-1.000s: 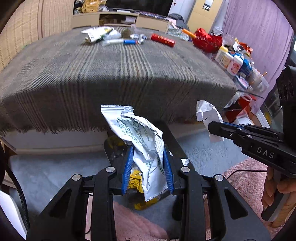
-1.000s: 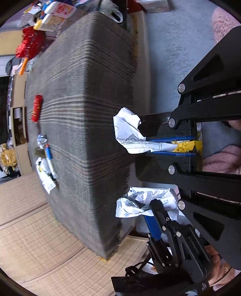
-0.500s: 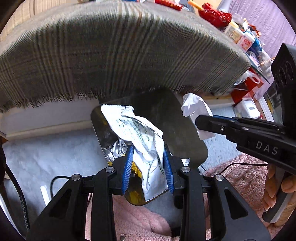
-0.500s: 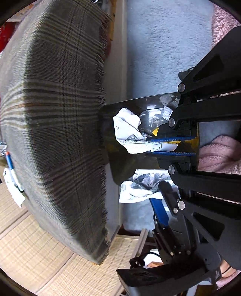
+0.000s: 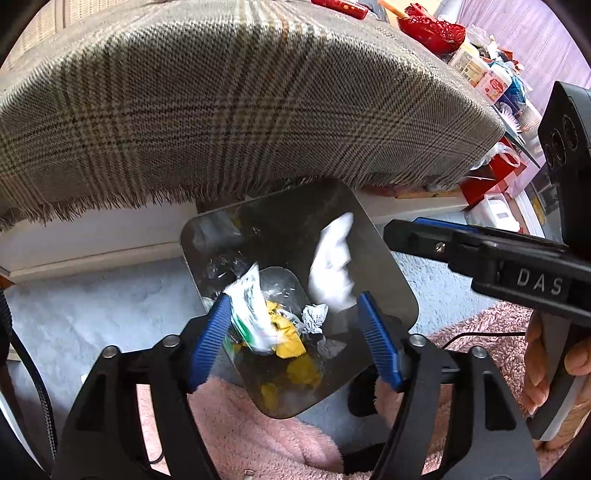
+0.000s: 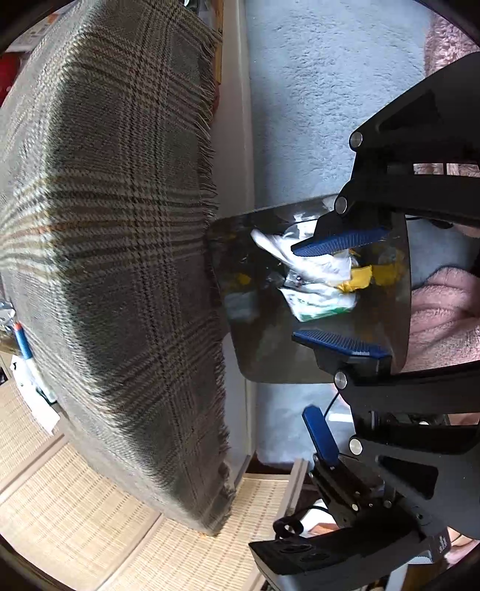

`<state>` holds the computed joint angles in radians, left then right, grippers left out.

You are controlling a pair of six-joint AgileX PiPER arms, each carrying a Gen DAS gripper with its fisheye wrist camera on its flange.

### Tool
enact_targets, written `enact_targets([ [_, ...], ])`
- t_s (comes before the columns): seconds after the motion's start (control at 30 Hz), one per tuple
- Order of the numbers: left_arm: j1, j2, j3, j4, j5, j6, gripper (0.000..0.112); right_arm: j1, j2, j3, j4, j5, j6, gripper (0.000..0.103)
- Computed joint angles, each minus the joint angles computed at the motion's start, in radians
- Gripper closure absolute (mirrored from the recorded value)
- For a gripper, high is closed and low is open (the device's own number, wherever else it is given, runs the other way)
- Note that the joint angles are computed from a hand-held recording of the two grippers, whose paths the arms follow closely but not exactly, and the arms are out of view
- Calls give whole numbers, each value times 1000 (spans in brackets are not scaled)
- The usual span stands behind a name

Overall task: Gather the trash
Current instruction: 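Carry both papers to the bin and open both tools, then grasp the white-green packet with the left tool while the right tool grasps a white scrap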

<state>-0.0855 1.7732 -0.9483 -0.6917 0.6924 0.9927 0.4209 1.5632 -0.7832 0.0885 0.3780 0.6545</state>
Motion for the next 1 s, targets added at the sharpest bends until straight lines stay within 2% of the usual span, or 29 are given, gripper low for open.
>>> enact_targets([
  [0.07,4,-9,-7,5,6,-6,35,-7,-6,-4,-20,8,18,50],
  [0.13,5,-25,-13,13,11,-15,32,-8,-22,-5,-64,18,60,35],
  [0.2,12,-38,-20,6,19,-11,28,-2,-36,-18,-123,43,111,25],
  [0.33,29,-59,-50,16,52,-22,22,11,-54,-51,-227,100,194,9],
  [0.4,34,-70,-64,18,65,-30,20,13,-58,-75,-263,132,214,5],
  [0.73,74,-61,-230,39,153,-98,18,-58,-95,-211,-348,231,222,4],
  [1.0,97,71,-516,58,215,-200,18,-155,-1,-410,-320,243,153,4],
])
